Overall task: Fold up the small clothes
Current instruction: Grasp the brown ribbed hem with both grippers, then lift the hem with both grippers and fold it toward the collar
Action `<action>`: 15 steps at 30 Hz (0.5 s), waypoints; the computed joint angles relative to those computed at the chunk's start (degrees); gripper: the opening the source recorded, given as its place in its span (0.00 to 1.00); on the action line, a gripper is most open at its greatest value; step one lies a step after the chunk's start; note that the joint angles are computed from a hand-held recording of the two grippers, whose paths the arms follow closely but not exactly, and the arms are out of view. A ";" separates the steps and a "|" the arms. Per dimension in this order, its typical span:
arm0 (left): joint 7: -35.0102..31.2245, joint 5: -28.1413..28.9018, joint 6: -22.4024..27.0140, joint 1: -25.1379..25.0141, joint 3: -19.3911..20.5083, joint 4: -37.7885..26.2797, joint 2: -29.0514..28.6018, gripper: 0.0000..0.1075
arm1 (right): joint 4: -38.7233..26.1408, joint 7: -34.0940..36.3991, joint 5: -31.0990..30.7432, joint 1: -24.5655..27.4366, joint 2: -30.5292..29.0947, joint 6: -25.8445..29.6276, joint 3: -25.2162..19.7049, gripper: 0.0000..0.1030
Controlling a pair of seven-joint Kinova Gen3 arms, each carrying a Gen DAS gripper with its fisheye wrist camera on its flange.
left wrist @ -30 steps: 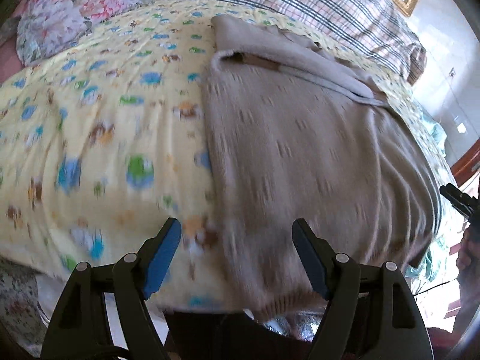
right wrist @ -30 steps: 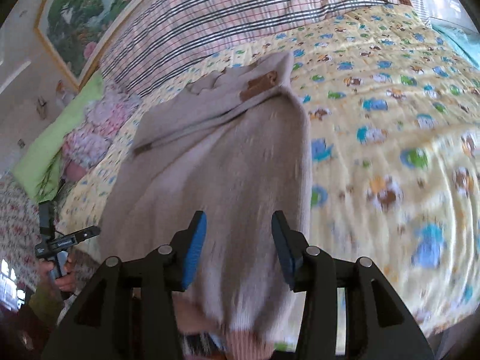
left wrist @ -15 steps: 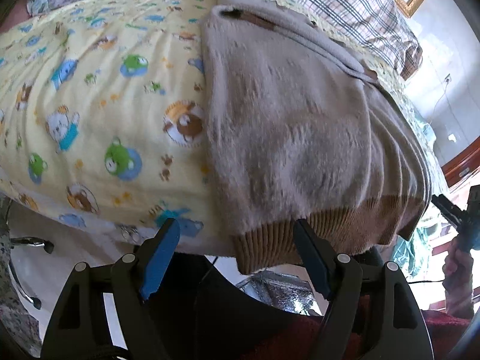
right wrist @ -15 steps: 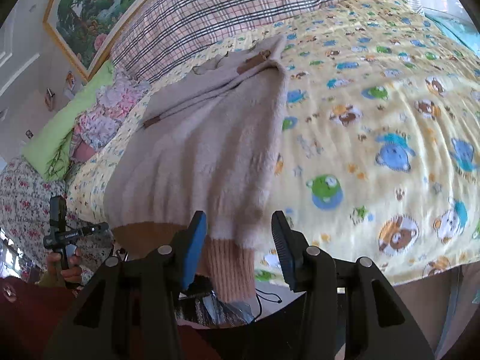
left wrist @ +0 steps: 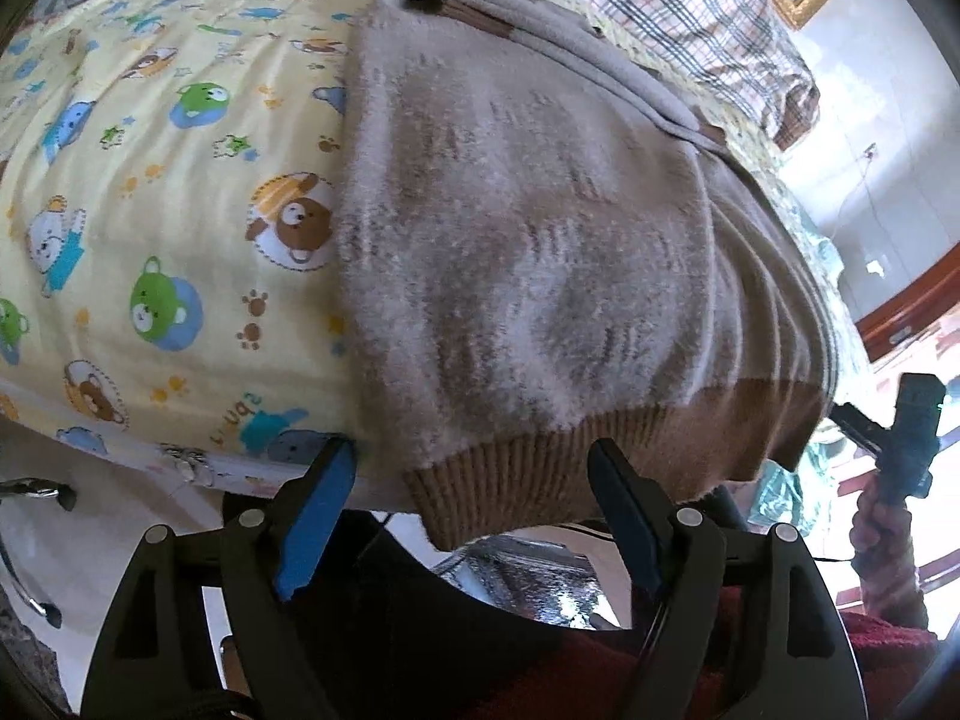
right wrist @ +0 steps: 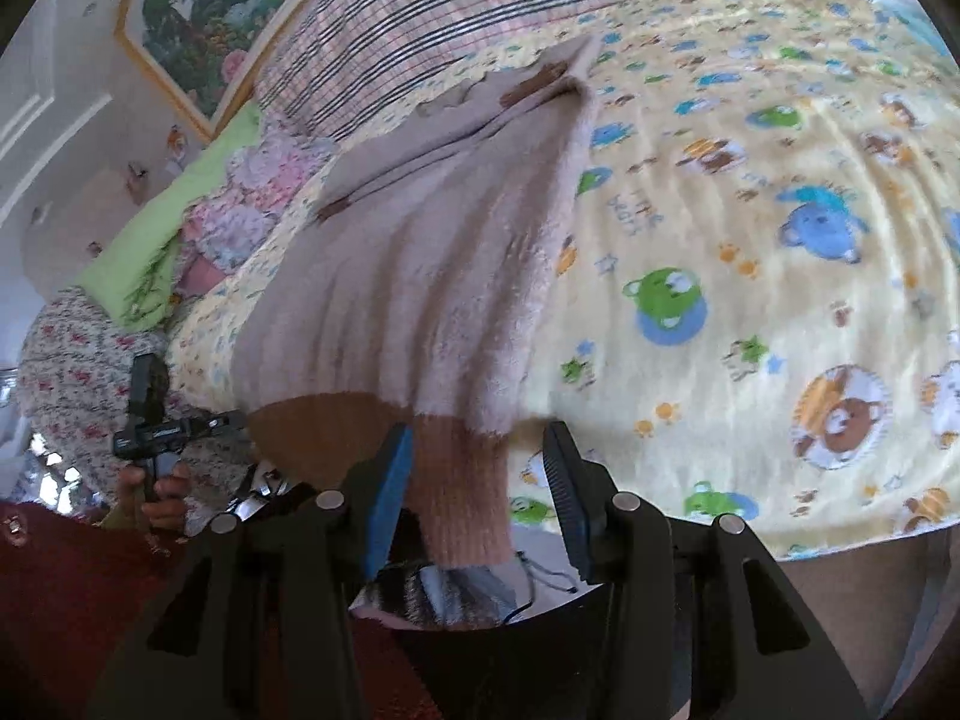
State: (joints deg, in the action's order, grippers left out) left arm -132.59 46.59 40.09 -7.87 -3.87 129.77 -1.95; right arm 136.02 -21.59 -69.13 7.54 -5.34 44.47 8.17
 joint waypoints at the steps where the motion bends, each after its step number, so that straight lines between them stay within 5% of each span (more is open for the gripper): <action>1: -1.70 1.50 0.55 -0.02 -0.13 0.07 0.32 0.72 | -0.35 0.30 0.24 0.46 0.66 0.82 -0.54 0.45; 8: -5.16 3.11 0.39 1.56 1.49 -0.40 1.31 0.70 | -0.01 9.54 -6.35 0.68 6.27 5.38 -1.42 0.44; 10: -7.41 4.85 1.40 0.68 0.66 -0.01 1.58 0.65 | 0.67 12.59 -8.72 1.51 7.64 6.47 -1.67 0.36; 13: -8.81 4.86 1.25 -0.60 -0.11 0.69 1.21 0.37 | 1.55 13.06 -10.05 2.17 8.73 5.96 -2.30 0.12; 14: -8.58 4.08 0.58 -0.90 -0.04 0.89 0.85 0.12 | 1.81 13.05 -10.26 2.28 8.68 5.85 -2.45 0.12; 15: -9.29 4.20 0.84 -1.23 -0.51 1.11 0.74 0.06 | 1.89 13.73 -10.52 2.71 8.86 6.67 -2.32 0.11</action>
State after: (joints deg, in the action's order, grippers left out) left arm -141.88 50.79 40.93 -9.09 -4.38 130.89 -1.21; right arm 137.91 -7.86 -79.65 10.25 3.51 51.14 5.85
